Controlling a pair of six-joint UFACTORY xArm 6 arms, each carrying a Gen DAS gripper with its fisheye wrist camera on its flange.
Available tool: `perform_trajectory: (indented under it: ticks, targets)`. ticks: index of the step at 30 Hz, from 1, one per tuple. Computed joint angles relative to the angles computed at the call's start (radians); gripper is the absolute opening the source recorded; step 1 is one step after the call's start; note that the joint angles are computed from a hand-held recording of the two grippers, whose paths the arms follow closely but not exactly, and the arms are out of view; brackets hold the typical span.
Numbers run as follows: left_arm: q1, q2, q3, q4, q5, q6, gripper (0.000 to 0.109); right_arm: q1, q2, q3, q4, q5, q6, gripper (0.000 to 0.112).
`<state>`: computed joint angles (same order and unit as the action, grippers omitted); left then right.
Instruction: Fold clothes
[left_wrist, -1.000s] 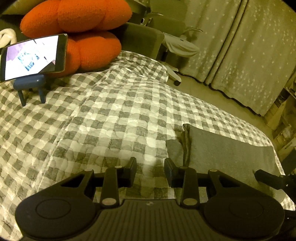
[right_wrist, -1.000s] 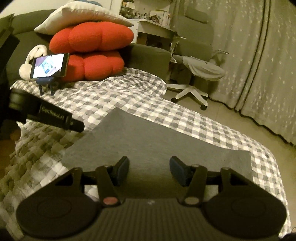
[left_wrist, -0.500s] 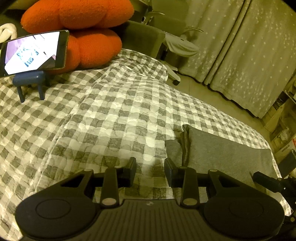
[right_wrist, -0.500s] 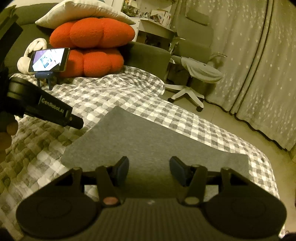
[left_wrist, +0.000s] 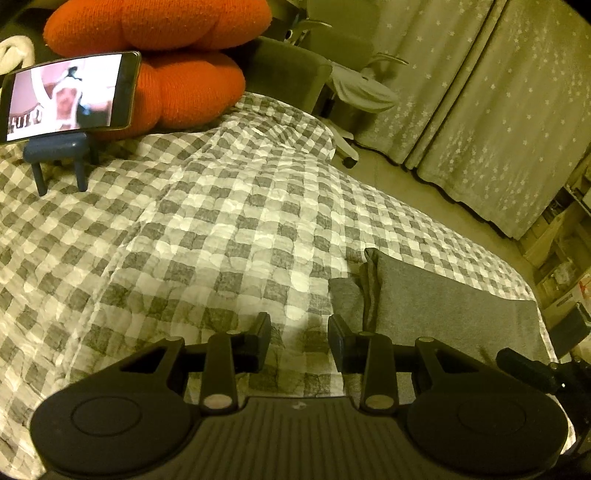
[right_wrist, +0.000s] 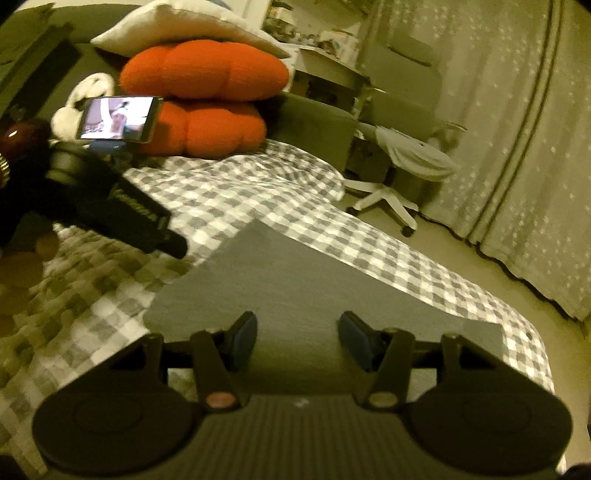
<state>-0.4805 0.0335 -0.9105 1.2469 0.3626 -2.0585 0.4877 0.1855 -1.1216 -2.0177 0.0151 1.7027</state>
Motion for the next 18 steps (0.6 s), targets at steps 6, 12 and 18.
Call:
perform_trajectory:
  ticks: [6, 12, 18]
  targets:
    - [0.006, -0.001, 0.003, 0.005, -0.012, -0.008, 0.034, 0.021, 0.001, -0.013, -0.115, -0.001, 0.092, 0.053]
    - [0.016, -0.003, 0.008, 0.012, -0.038, -0.025, 0.035, 0.036, 0.003, -0.026, -0.224, -0.005, 0.192, 0.053]
    - [0.068, -0.012, 0.029, 0.077, -0.140, -0.141, 0.036, 0.086, 0.010, -0.061, -0.541, -0.021, 0.484, 0.053]
